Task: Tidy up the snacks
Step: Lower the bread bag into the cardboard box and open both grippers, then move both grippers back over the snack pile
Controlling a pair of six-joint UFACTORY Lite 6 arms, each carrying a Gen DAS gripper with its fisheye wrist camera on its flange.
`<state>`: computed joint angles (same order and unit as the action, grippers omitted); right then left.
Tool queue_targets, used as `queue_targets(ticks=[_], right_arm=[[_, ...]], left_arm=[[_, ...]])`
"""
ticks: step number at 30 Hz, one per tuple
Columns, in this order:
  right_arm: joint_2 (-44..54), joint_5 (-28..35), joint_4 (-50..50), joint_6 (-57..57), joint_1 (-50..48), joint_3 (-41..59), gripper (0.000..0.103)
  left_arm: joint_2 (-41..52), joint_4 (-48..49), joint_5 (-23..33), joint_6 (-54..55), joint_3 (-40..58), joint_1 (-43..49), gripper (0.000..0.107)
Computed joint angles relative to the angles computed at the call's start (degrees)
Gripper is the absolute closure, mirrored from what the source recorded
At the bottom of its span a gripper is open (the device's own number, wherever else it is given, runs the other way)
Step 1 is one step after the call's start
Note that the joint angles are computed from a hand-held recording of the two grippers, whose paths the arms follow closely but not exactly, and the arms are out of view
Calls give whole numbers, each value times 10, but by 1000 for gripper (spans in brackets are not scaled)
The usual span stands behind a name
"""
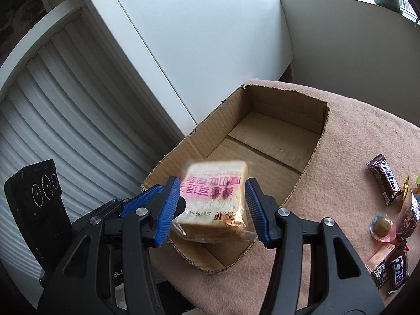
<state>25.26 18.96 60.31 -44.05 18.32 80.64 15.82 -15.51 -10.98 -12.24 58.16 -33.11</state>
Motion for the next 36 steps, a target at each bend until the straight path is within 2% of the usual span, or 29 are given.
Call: queue_targets(ticks=[2, 6, 13, 16, 18, 21, 24, 27, 29, 33, 36], right_arm=[[-12, -1, 1, -3, -3, -11, 49], [-49, 2, 33, -38, -18, -51, 47], [-139, -5, 80, -100, -47, -150, 37], [-199, -11, 94, -125, -67, -212, 29], [-247, -12, 99, -138, -89, -259, 25], [-313, -3, 98, -157, -136, -325, 24], [-400, 10, 57, -144, -203, -400, 22], [-499, 62, 31, -159, -313, -472, 14], [-541, 116, 23, -194, -405, -500, 12], [-555, 198, 5, -265, -569, -517, 12], [-534, 212, -2, -310, -642, -523, 12]], left_arm=[[-2, 13, -4, -16, -6, 3, 70], [-12, -33, -7, 29, -14, 0, 70], [-42, -174, -8, 167, -23, -32, 70], [-48, -209, -7, 198, -25, -49, 70], [-52, -269, -7, 258, -23, -65, 70], [-57, -342, -12, 326, -19, -92, 70], [-59, -405, -10, 384, -9, -116, 69], [-56, -522, -11, 502, 9, -146, 66], [-50, -564, -13, 544, 26, -166, 62], [-2, -630, -3, 631, 93, -196, 61], [51, -626, 18, 640, 147, -209, 61]])
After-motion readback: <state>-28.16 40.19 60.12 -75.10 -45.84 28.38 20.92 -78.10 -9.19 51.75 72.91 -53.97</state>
